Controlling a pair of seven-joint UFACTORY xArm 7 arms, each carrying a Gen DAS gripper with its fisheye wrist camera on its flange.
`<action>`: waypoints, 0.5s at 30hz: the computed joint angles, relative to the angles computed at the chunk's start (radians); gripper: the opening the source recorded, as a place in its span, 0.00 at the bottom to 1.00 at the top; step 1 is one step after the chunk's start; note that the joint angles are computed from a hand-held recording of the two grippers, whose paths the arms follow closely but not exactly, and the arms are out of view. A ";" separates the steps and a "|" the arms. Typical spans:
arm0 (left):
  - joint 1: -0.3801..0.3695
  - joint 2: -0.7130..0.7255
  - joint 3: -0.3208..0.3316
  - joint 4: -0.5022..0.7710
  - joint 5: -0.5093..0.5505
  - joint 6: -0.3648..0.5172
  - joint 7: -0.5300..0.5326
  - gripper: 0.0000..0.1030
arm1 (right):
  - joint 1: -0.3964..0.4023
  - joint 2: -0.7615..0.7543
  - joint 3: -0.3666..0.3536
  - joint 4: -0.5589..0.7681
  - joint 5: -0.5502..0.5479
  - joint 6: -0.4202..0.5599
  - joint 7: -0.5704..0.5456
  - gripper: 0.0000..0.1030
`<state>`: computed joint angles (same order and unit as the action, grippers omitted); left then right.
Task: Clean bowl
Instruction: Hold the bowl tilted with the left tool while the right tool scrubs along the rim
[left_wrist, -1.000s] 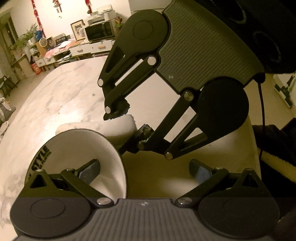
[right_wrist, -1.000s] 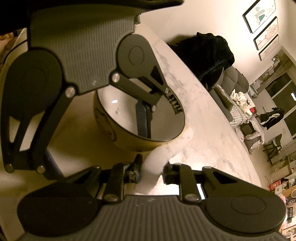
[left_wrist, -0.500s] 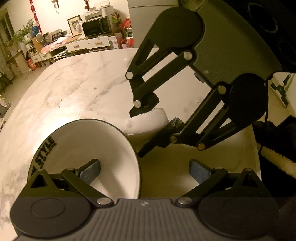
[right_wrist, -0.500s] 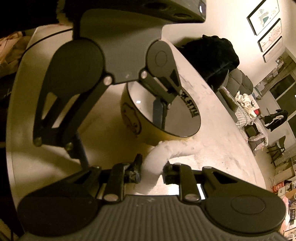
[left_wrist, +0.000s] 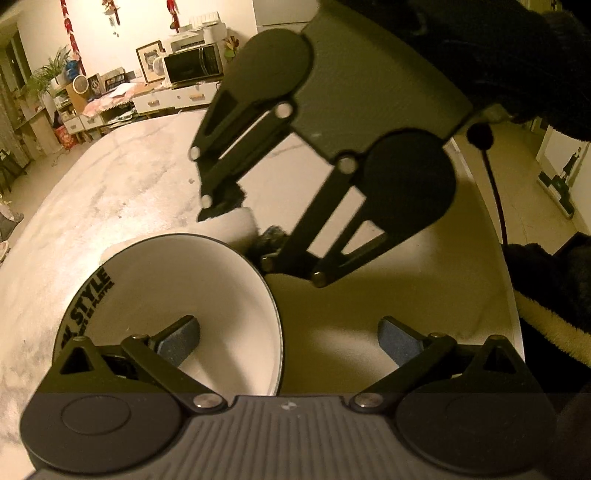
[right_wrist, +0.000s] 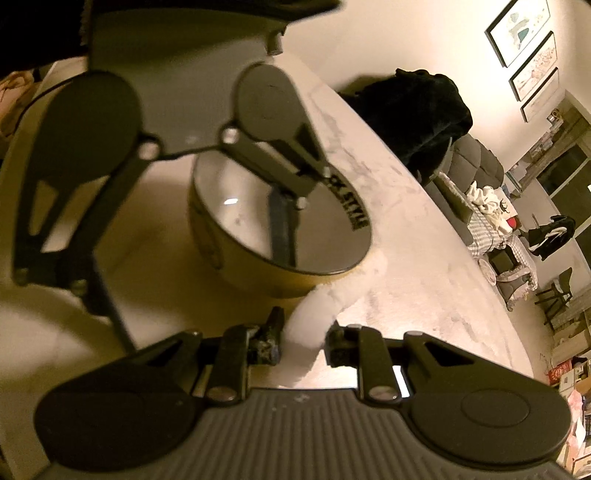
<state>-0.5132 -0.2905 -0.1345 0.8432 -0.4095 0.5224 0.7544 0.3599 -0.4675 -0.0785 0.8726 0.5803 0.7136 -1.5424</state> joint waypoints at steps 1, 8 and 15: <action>0.000 0.004 -0.002 0.004 0.001 -0.002 -0.003 1.00 | 0.004 0.011 -0.001 0.006 0.006 -0.006 -0.003 0.22; 0.001 0.050 -0.023 0.049 0.024 -0.028 -0.024 0.99 | 0.000 0.016 0.010 0.004 0.011 -0.023 -0.007 0.23; -0.002 0.076 -0.023 0.078 -0.011 -0.021 -0.026 0.99 | -0.002 -0.014 0.021 -0.024 -0.016 -0.049 0.043 0.23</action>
